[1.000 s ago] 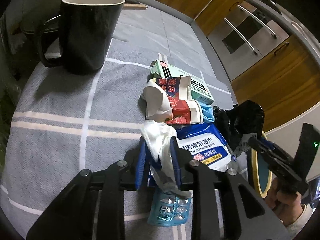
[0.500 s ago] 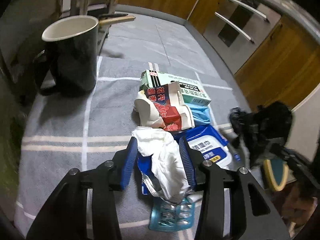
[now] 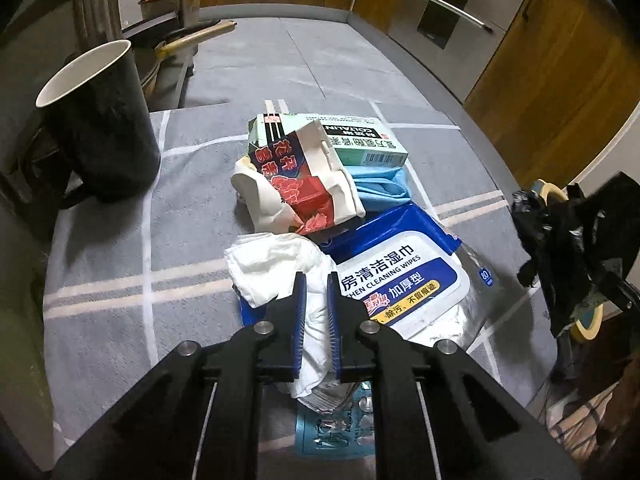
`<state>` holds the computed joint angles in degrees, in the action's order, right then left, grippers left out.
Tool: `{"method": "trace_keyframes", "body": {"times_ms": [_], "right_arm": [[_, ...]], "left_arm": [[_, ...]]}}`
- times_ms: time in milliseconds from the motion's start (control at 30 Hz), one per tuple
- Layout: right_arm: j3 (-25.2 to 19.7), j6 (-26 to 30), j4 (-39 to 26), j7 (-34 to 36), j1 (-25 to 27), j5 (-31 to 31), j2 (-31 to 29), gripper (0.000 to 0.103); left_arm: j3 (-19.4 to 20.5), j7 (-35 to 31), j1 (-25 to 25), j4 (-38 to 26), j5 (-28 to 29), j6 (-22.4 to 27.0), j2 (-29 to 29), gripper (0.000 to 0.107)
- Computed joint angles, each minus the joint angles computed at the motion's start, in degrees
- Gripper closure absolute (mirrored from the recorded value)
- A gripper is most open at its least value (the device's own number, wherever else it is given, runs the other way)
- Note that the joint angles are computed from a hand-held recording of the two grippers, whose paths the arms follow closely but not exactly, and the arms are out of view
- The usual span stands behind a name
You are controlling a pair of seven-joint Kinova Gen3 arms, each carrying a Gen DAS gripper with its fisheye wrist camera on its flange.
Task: Collect trash
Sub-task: 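Grasp the black plastic bag with the right gripper, then carry the tissue and black bag over the bin and open both grippers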
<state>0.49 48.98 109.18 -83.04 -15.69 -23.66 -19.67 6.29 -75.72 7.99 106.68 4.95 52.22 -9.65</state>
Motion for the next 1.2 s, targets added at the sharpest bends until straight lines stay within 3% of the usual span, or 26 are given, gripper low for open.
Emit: {"method": "trace_keyframes", "body": {"times_ms": [100,400,500,633,867,1200], "right_arm": [[1.1,0.5,0.7,0.6,0.1,-0.5,-1.2,0.098],[2.7,0.9,2.9,0.8,0.7,-1.0,-3.7,0.098],[3.0,0.9,3.4,0.7,0.7,-1.4,-4.5,0.098],[4.3,0.9,4.0,1.2,0.3,-2.2,-5.8,0.098],[8.1,2.2,4.2,3.4,-0.3,-3.4,-9.2,0.098],[14.5,4.8,5.0,7.5,0.3,-2.6,-13.4,0.098]], "left_arm": [[1.2,1.6,0.2,-0.3,-1.8,0.4,0.4,0.091],[1.3,2.6,1.2,0.3,-1.8,-0.4,1.1,0.091],[1.3,2.6,1.3,0.2,-2.4,0.0,1.3,0.103],[1.3,4.2,1.2,1.4,-2.7,-1.2,-0.3,0.107],[-0.6,3.1,0.8,2.0,1.5,-2.4,-5.6,0.107],[1.0,3.8,3.0,-0.1,7.6,-3.9,-9.8,0.107]]}}
